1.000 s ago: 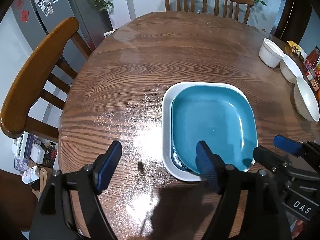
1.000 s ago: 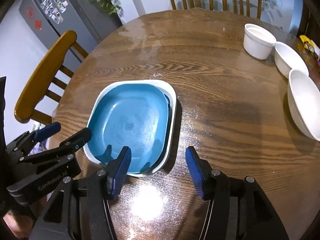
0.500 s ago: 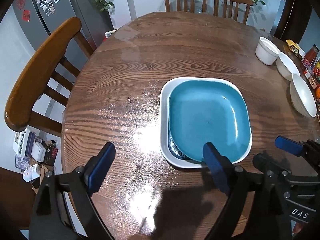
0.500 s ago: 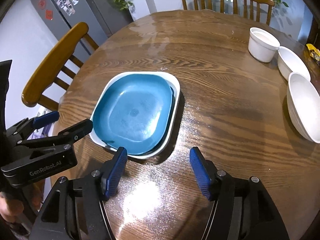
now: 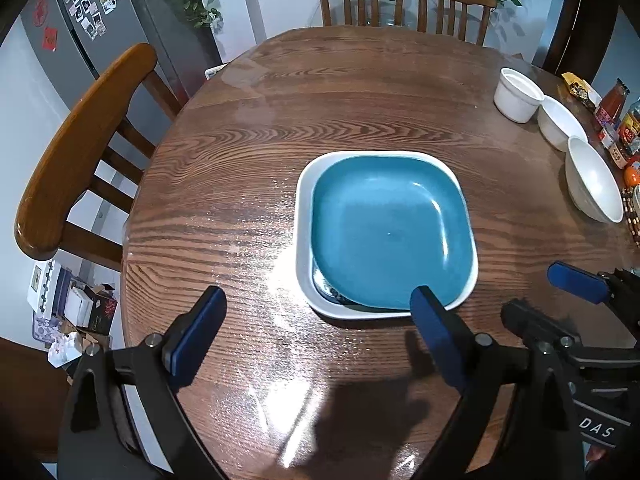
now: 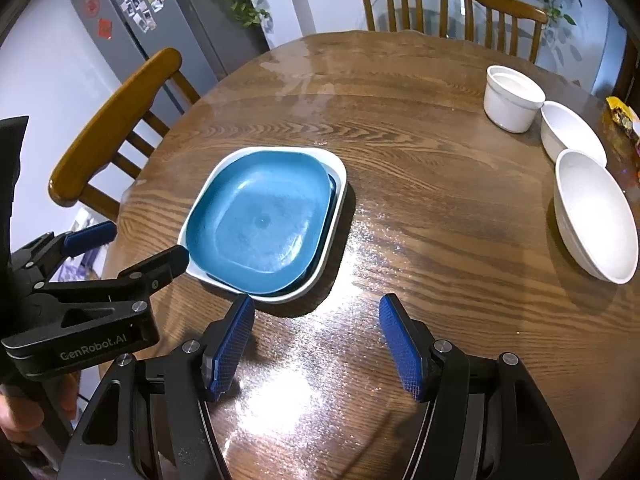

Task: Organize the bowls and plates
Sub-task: 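Withdraw both grippers and move toward the large white bowl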

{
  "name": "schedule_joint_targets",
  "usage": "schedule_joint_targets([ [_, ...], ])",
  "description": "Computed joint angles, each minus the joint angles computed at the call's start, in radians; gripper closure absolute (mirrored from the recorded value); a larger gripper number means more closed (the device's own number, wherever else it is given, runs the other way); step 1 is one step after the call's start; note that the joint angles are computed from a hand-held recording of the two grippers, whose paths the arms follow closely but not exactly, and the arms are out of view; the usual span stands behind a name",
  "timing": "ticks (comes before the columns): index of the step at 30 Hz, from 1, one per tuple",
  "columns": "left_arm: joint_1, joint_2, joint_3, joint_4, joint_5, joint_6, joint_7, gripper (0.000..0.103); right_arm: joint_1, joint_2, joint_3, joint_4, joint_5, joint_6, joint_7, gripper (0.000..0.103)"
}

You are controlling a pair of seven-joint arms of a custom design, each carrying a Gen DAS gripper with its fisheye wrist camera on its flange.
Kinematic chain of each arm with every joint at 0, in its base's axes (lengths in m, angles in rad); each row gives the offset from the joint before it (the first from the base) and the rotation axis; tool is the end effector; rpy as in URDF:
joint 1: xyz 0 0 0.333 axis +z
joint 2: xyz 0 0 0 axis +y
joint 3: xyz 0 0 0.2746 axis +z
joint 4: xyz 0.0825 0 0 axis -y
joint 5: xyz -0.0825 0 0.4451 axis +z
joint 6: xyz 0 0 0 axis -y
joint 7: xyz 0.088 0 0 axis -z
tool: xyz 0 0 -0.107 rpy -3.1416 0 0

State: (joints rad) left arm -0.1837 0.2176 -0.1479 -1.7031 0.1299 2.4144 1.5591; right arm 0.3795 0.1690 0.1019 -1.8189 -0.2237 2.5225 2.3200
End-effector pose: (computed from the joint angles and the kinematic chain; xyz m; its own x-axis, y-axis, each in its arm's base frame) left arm 0.6776 -0.2258 0.4573 -0.3530 -0.9318 -0.0846 -0.8084 0.3493 -0.4739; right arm 0.6189 0.3226 0.4381 -0.0714 -0.9771 -0.2006 -0.8569 0.1630 -0.4890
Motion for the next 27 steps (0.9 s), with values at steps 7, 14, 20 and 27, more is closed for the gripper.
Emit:
schedule_joint_targets([
  [7,-0.010,-0.027,-0.008,-0.026,0.008,0.019,-0.012,0.010,-0.002,-0.042,-0.002,-0.047,-0.020,0.016,0.011,0.037],
  [14,-0.021,-0.046,-0.013,-0.043,0.025,0.022,-0.040,0.010,-0.014,-0.085,-0.001,-0.101,-0.008,0.051,-0.002,0.037],
  [20,-0.030,-0.059,-0.020,-0.056,0.039,0.032,-0.059,0.010,-0.022,-0.128,-0.002,-0.152,-0.020,0.071,0.003,0.037],
  [27,-0.047,-0.068,-0.030,-0.065,0.056,0.038,-0.079,0.010,-0.036,-0.190,-0.004,-0.220,-0.030,0.089,0.014,0.037],
])
